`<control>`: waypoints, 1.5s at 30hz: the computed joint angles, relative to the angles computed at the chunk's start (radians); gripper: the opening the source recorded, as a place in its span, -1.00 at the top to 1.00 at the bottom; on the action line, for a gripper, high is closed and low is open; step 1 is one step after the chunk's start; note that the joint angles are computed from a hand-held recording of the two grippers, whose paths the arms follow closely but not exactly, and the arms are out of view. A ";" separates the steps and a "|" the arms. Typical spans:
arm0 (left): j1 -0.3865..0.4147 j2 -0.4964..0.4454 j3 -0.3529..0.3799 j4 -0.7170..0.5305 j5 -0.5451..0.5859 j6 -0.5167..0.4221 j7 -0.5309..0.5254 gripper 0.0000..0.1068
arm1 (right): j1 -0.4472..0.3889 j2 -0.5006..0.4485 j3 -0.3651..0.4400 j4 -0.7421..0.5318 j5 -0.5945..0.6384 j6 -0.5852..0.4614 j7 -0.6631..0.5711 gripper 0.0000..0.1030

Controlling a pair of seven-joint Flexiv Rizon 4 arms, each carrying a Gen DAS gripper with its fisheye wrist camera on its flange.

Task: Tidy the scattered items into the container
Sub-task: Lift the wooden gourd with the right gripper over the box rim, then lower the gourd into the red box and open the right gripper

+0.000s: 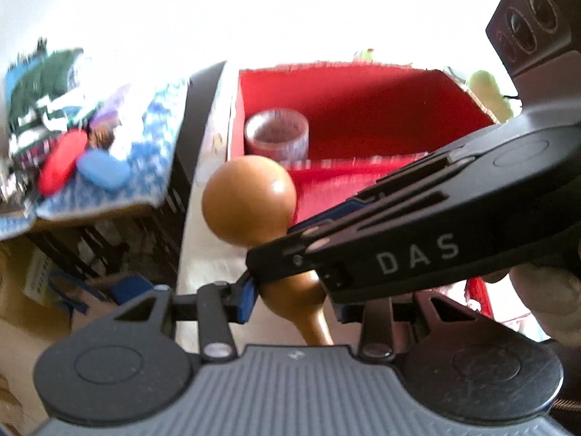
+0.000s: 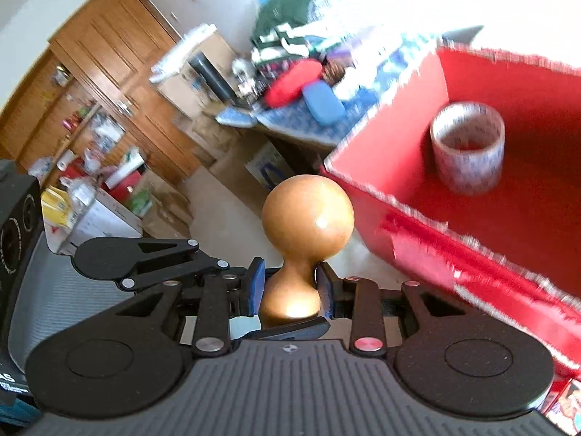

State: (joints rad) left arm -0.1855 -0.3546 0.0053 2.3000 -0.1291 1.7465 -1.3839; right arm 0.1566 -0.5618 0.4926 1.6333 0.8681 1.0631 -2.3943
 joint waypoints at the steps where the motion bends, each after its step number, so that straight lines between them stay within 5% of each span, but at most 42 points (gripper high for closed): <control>1: -0.033 -0.002 0.032 -0.017 0.003 0.000 0.004 0.28 | -0.015 0.002 0.011 -0.008 0.018 0.001 -0.021 0.35; 4: -0.110 -0.009 0.099 -0.072 0.011 -0.004 0.021 0.28 | -0.045 0.012 0.025 -0.027 0.076 0.013 -0.067 0.35; 8: -0.127 -0.038 0.091 -0.151 0.023 -0.009 0.055 0.27 | -0.064 0.024 0.015 -0.052 0.131 0.038 -0.113 0.35; 18: 0.127 -0.108 -0.213 -0.278 0.006 -0.098 0.207 0.27 | -0.027 0.004 -0.049 -0.072 0.047 0.168 0.003 0.35; 23: 0.148 -0.150 -0.257 -0.343 -0.032 -0.163 0.274 0.27 | -0.030 -0.036 -0.051 -0.091 -0.040 0.207 0.101 0.35; 35: 0.083 -0.309 -0.186 -0.581 -0.127 -0.432 0.356 0.27 | -0.020 -0.164 -0.098 -0.174 -0.327 0.128 0.416 0.42; 45: 0.011 -0.431 -0.059 -0.832 -0.073 -0.768 0.270 0.27 | 0.008 -0.263 -0.138 -0.303 -0.512 -0.057 0.609 0.70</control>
